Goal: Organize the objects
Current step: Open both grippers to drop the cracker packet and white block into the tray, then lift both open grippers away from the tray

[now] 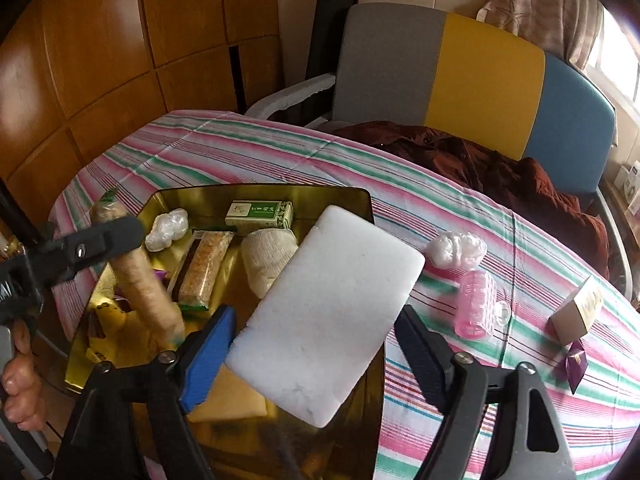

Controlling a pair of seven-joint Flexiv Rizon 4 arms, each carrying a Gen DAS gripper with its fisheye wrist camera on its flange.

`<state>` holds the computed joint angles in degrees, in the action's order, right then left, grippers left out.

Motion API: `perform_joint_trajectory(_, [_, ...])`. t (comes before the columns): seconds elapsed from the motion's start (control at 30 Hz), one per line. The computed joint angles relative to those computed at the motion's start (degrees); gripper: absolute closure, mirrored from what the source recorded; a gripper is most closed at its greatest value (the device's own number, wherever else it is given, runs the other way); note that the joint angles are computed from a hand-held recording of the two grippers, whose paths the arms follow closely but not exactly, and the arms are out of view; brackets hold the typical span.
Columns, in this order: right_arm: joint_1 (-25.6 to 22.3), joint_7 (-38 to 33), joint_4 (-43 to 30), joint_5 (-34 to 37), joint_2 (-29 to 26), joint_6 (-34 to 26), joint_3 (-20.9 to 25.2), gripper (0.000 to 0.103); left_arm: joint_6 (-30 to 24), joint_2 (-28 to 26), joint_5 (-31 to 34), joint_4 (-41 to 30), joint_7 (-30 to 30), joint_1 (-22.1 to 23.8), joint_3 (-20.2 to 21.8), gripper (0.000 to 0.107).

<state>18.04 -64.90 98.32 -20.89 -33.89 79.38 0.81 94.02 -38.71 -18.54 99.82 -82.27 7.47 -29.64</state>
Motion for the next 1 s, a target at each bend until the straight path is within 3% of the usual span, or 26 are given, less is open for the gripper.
perform_joint_trajectory(0.03, [0.1,0.2,-0.1,0.1,-0.1,0.0,-0.1,0.016,-0.8,-0.7,-0.4,-0.7,0.2,0.8,-1.3,0.045])
perform_joint_trajectory(0.13, [-0.1,0.4,0.3,0.5,-0.3,0.1,0.2,0.015,-1.2,-2.0,-1.0,-1.9,0.9,1.5,-3.1,0.039])
perform_joint_trajectory(0.3, [-0.9,0.8,1.3,2.0,-0.1,0.4,1.2,0.015,-1.1,-1.2,-1.3,-1.9,-0.6,-2.7,2.5,0.039])
perform_joint_trajectory(0.7, [-0.1,2.4,4.7,3.6,1.5,2.7,1.4,0.014,0.9,2.5,2.5,0.6,-5.8,-16.7,22.5,0.037])
perform_joint_trajectory(1.0, [6.3,8.7,10.4,-1.6,4.3,7.3,-6.8,0.014,1.1,3.9,4.9,1.7,-7.6,-20.7,27.6,0.035])
